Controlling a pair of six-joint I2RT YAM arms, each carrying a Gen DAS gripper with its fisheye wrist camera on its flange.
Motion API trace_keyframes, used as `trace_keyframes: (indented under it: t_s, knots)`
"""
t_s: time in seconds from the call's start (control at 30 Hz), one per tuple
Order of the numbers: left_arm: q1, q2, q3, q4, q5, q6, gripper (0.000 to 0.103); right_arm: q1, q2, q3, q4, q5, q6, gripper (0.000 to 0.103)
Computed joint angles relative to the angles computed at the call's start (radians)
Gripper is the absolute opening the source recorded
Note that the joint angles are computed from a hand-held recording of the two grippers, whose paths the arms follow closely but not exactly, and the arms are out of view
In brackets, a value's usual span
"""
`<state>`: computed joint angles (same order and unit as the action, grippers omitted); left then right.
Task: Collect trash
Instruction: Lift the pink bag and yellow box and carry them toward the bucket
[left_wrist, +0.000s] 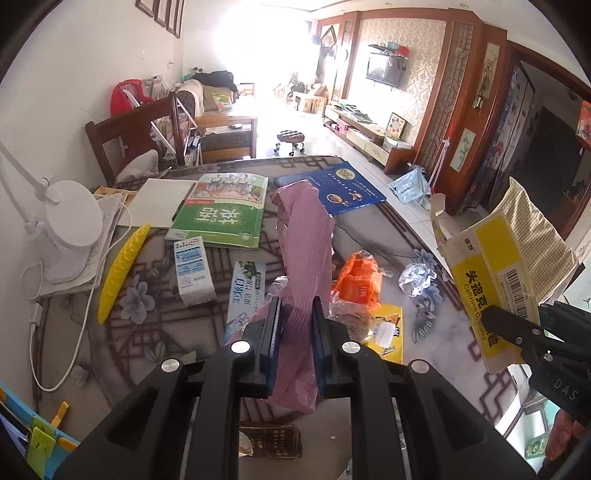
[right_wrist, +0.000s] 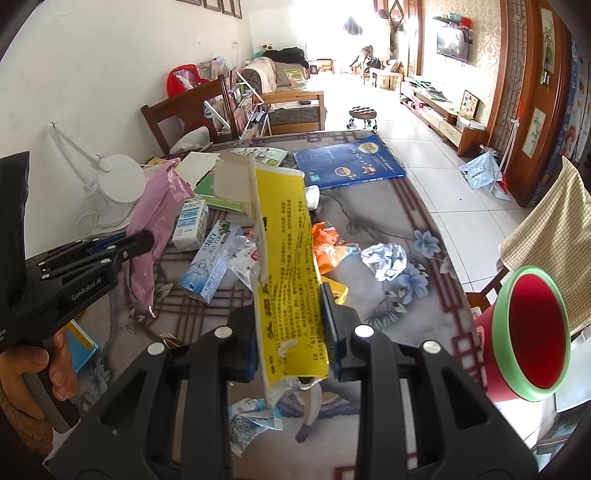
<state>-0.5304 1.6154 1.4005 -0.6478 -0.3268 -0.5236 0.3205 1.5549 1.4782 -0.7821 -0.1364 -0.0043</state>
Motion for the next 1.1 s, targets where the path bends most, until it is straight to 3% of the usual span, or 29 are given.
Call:
trace_keyframes:
  t_s: [0.23,0.57,1.1]
  knots:
    - [-0.052,0.083,0.091,-0.039,-0.02,-0.039,0.013,-0.068,-0.009,-0.009,0.003,-0.044,-0.048,0.028]
    - [-0.141,0.25,0.328,-0.166,-0.088,-0.117,0.013,-0.215,0.05,0.052,-0.018,-0.177,-0.146,0.028]
    - [-0.228,0.605,0.88,-0.405,-0.13,-0.183,0.013,-0.412,0.196,0.231,-0.116,-0.325,-0.31,0.028]
